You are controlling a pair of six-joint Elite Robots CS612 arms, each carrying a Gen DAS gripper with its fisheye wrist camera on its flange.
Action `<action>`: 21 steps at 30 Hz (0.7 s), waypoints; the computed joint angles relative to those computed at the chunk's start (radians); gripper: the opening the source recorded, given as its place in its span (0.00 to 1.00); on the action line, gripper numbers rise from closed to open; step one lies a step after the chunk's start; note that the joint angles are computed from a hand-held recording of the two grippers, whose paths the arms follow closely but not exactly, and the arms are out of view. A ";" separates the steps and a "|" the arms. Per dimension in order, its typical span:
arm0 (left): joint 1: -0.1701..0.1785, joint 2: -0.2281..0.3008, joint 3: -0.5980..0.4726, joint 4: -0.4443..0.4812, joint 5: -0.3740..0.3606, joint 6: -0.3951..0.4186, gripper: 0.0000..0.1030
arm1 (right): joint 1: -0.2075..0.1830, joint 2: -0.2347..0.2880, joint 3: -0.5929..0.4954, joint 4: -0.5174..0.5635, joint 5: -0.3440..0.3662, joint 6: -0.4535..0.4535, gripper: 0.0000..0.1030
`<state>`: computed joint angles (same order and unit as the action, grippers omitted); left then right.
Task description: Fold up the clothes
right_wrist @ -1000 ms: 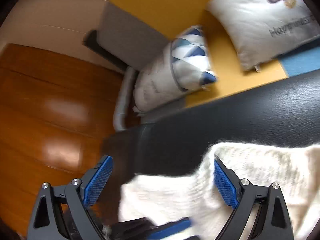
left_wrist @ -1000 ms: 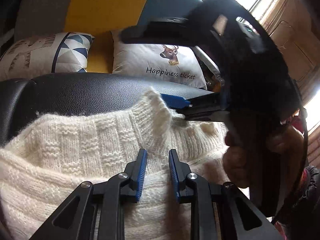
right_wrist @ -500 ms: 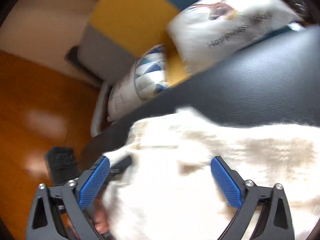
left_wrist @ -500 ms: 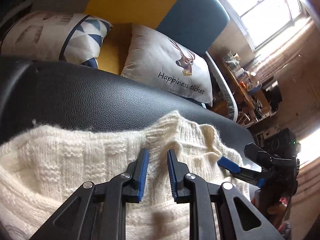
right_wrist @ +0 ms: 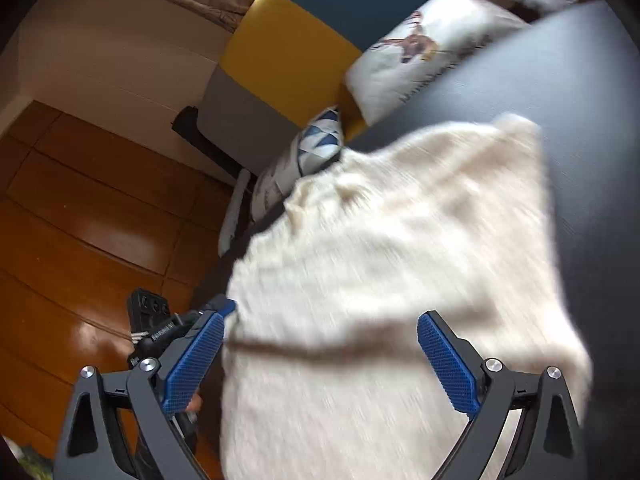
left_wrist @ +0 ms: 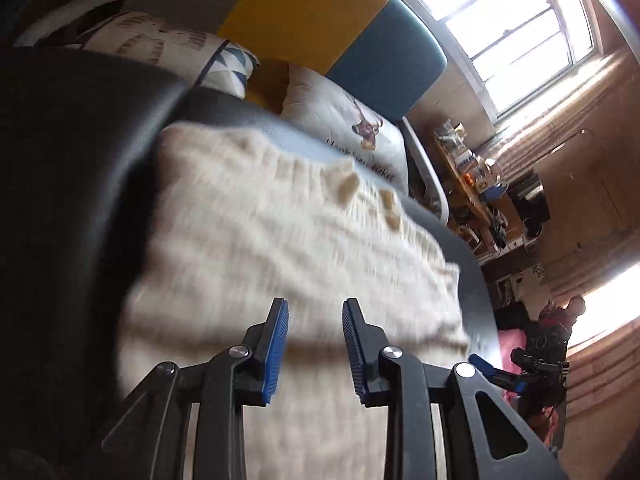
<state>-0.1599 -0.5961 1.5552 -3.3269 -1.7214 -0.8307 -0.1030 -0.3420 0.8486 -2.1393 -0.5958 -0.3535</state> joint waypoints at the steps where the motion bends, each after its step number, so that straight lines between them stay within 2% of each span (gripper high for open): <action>1: -0.006 -0.019 0.045 -0.015 0.003 0.001 0.27 | -0.013 -0.031 0.061 -0.010 -0.022 -0.010 0.96; 4: -0.024 -0.069 0.164 -0.047 0.013 0.004 0.28 | -0.054 -0.108 0.216 -0.046 -0.080 -0.022 0.96; 7: -0.040 -0.102 0.254 -0.085 0.029 -0.028 0.29 | -0.084 -0.155 0.326 -0.099 -0.121 -0.005 0.96; 10: -0.060 -0.128 0.325 -0.093 0.072 -0.043 0.30 | -0.108 -0.168 0.384 -0.110 -0.070 -0.027 0.94; 13: -0.071 -0.137 0.381 -0.134 0.077 -0.073 0.30 | -0.115 -0.172 0.411 -0.089 -0.010 -0.084 0.94; 16: -0.081 -0.145 0.425 -0.158 0.084 -0.095 0.31 | -0.112 -0.169 0.399 0.028 0.042 -0.186 0.94; 20: -0.085 -0.131 0.457 -0.229 0.081 -0.127 0.32 | -0.103 -0.171 0.411 0.008 0.046 -0.200 1.00; 21: -0.088 -0.129 0.462 -0.240 0.083 -0.132 0.32 | -0.101 -0.172 0.421 -0.030 0.043 -0.176 1.00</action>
<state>-0.2476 -0.7256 2.0174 -3.5666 -1.6384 -0.9623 -0.2041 -0.5143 1.2692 -2.1692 -0.5525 -0.5295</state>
